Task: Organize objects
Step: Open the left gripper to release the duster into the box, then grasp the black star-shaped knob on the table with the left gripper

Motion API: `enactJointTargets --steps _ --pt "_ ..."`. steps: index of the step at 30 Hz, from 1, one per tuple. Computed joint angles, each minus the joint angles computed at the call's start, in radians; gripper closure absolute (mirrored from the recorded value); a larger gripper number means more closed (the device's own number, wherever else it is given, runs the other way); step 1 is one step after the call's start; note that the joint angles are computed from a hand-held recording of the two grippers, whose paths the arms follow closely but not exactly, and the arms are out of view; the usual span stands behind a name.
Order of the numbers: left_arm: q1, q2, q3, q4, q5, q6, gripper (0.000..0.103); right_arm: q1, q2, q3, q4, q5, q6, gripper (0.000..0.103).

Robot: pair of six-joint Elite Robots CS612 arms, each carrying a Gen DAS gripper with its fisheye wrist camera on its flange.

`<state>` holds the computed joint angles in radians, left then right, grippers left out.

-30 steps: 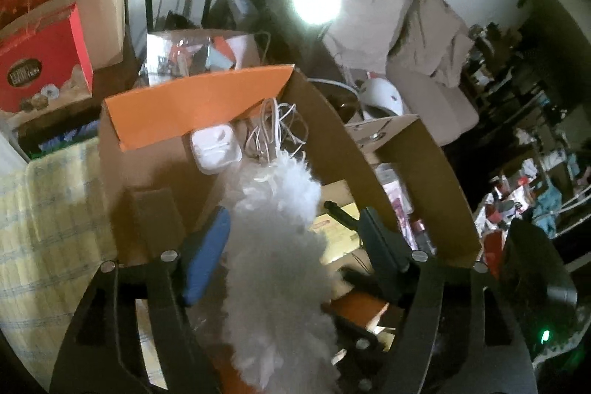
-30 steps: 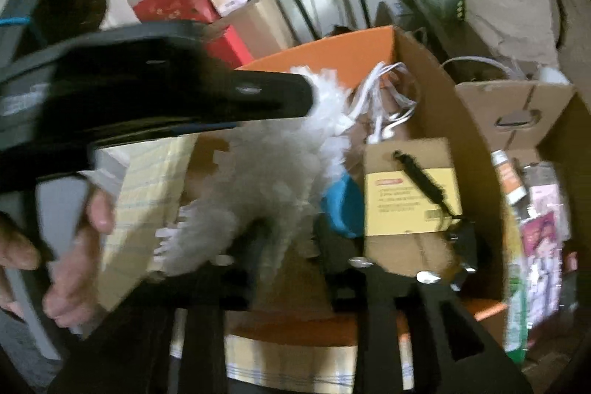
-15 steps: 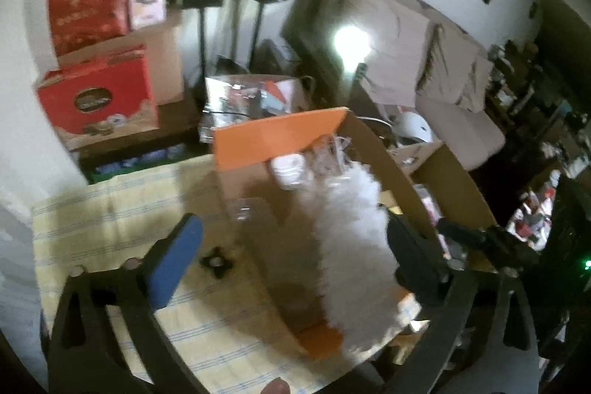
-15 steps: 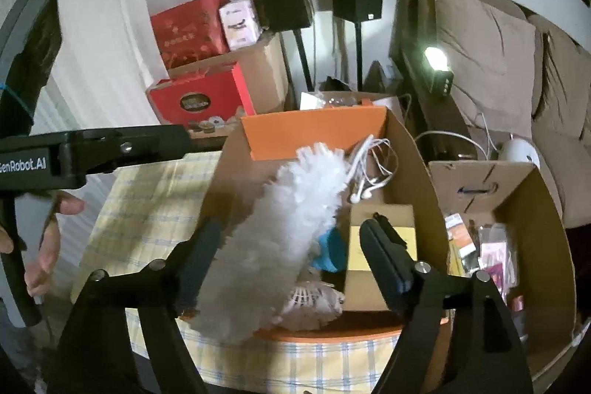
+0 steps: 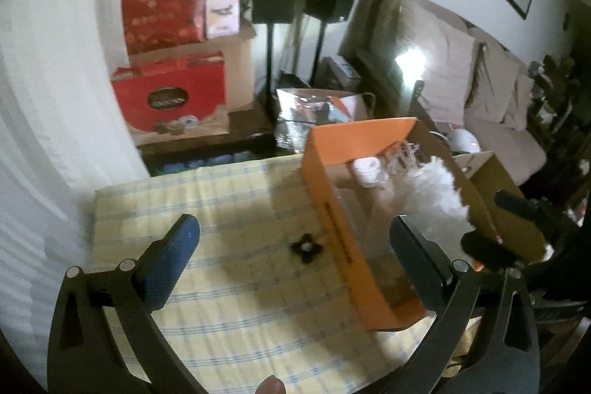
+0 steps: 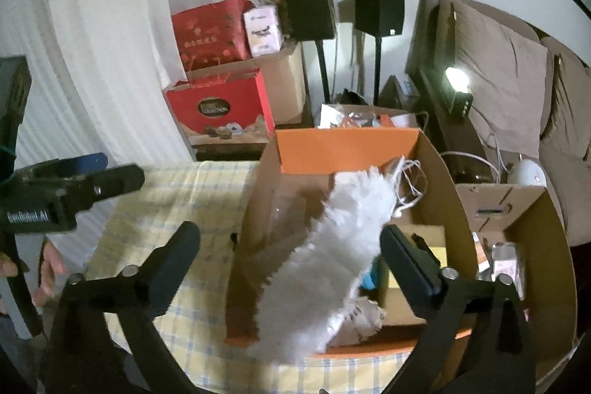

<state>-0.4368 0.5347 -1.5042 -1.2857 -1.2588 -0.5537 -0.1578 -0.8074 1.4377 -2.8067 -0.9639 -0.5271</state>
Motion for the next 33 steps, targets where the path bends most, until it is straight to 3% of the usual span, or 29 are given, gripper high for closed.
enactJointTargets --steps 8,15,27,33 --pt "-0.003 0.019 -0.041 0.042 0.060 -0.005 0.000 0.024 -0.003 -0.001 0.010 0.007 0.003 0.002" --pt "0.003 0.035 -0.056 0.039 0.060 0.004 0.000 0.036 -0.001 -0.012 0.009 0.025 -0.004 0.002" --pt "0.020 0.094 -0.010 -0.027 -0.018 0.072 0.000 0.043 0.028 -0.045 0.042 0.039 -0.007 0.002" --pt "0.025 0.106 0.042 -0.079 -0.069 0.142 0.002 0.038 0.045 -0.076 0.084 0.056 -0.006 0.010"
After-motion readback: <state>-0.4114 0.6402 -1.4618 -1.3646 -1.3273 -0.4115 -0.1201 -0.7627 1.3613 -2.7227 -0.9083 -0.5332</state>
